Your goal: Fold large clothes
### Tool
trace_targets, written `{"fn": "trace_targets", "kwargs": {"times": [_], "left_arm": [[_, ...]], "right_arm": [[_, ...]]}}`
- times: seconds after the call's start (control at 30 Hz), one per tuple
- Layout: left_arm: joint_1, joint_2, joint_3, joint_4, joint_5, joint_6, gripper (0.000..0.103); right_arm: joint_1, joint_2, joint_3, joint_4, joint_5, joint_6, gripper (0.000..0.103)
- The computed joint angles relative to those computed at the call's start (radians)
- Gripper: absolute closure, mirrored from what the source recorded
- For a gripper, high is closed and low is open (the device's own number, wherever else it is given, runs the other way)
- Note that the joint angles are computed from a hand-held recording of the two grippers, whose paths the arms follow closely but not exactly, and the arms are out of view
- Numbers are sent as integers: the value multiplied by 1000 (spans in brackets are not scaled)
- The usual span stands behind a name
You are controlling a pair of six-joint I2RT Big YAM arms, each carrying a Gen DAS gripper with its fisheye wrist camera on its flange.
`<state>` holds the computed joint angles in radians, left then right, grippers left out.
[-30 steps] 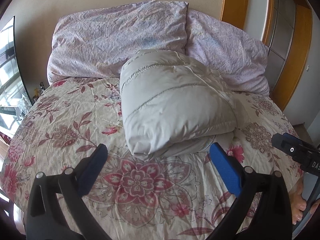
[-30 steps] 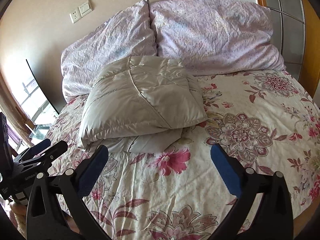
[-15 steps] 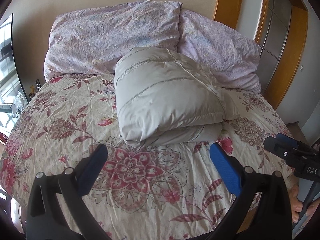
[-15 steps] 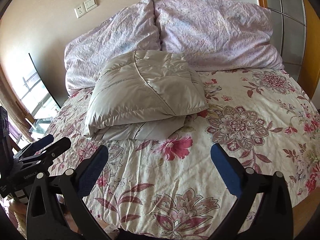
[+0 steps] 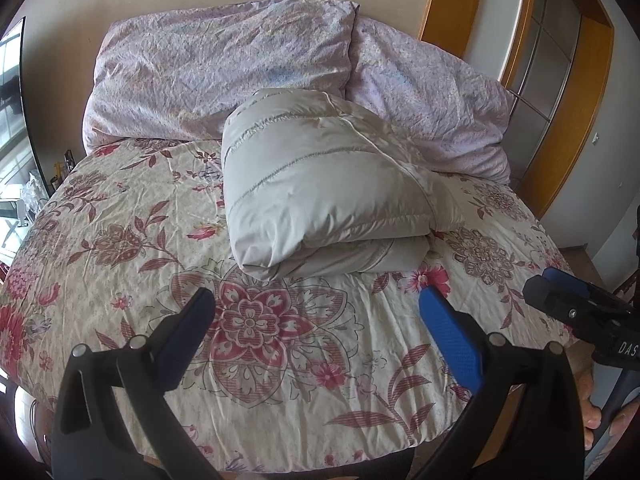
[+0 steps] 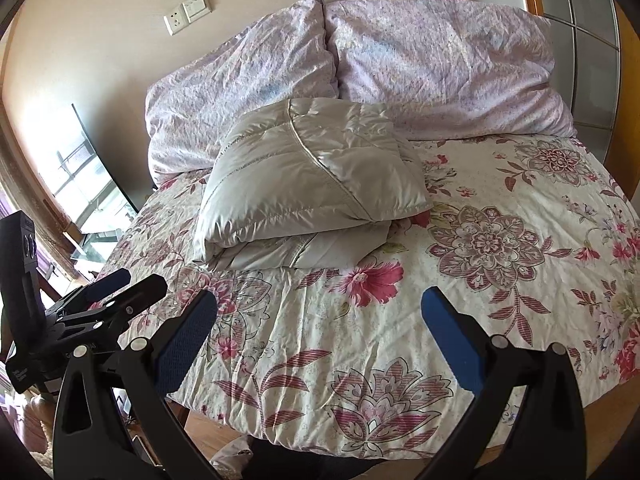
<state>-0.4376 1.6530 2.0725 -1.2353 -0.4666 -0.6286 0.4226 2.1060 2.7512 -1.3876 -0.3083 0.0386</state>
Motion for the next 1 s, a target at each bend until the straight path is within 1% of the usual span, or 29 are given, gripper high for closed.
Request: {"fn": "trace_targets", "kwargs": {"times": [0.13, 0.37, 0.5, 0.63, 0.83, 1.0], "left_arm": [[-6, 2, 6, -7, -10, -3, 2], [-4, 5, 9, -19, 1, -16, 2], [-1, 8, 11, -19, 5, -15, 2], [1, 12, 17, -21, 9, -12, 2], [-2, 7, 16, -8, 1, 0, 2], [-3, 9, 22, -12, -5, 4, 2]], "right_arm": [[-1, -13, -21, 12, -4, 2, 1], [0, -17, -26, 14, -6, 4, 1], [-1, -1, 1, -2, -6, 7, 1], [-2, 26, 50, -34, -7, 9, 1], [-4, 12, 30, -10, -8, 2, 1], [-4, 16, 37, -13, -9, 3, 1]]}}
